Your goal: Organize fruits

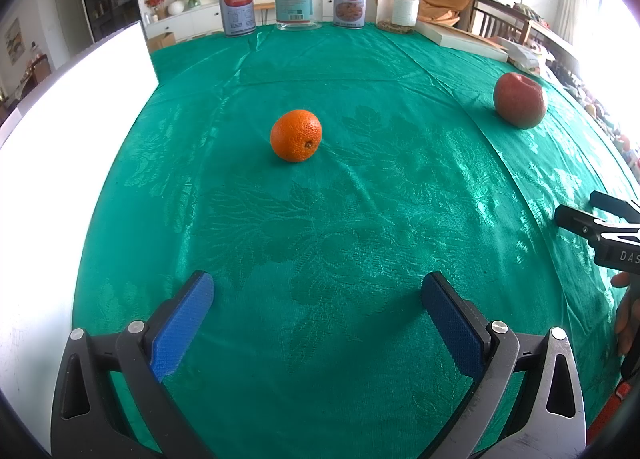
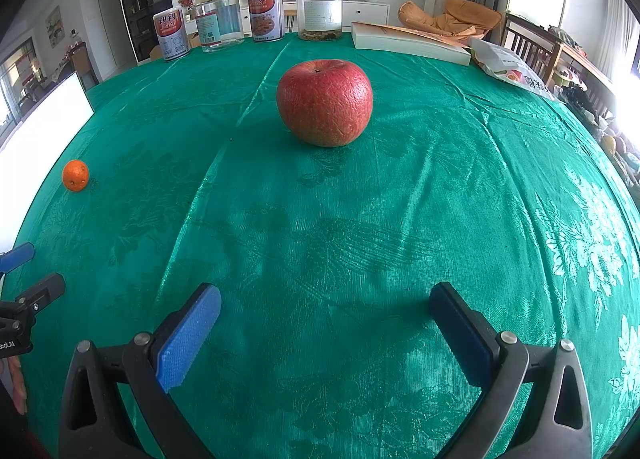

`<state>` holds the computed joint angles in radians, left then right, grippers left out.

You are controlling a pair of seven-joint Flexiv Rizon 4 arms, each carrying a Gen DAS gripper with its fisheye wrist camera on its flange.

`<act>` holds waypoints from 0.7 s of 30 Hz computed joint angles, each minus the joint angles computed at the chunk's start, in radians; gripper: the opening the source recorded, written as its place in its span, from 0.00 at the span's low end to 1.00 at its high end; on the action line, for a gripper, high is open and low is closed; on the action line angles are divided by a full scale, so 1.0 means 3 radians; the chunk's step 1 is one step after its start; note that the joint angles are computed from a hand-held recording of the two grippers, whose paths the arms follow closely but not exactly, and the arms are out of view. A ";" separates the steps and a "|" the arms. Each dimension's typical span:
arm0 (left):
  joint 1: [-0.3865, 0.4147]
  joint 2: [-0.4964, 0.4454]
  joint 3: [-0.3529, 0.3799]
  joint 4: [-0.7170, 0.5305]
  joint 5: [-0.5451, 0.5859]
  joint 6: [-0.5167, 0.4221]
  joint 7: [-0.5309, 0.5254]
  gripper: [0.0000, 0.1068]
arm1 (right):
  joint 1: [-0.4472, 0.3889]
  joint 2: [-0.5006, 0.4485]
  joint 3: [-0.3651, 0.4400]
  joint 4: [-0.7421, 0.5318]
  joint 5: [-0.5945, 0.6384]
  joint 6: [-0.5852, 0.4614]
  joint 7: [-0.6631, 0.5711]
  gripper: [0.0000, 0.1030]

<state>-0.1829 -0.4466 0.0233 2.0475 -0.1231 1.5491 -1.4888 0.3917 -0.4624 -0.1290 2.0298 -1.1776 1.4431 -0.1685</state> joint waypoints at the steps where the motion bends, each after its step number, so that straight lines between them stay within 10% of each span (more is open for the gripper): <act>1: 0.0000 0.0000 0.0000 0.0000 0.0001 0.0000 -0.0001 0.96 | 0.0001 0.0000 0.0001 -0.0001 -0.0001 -0.0003 0.0003 1.00; 21: -0.0003 0.0000 0.0004 -0.0003 0.0010 -0.0002 -0.0012 0.96 | -0.0029 0.0007 0.0017 0.0002 -0.0043 -0.0013 0.0036 1.00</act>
<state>-0.1838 -0.4467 0.0245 2.0466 -0.1200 1.5485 -1.4925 0.3831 -0.4603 -0.1240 2.0304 -1.1906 1.4393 -0.1577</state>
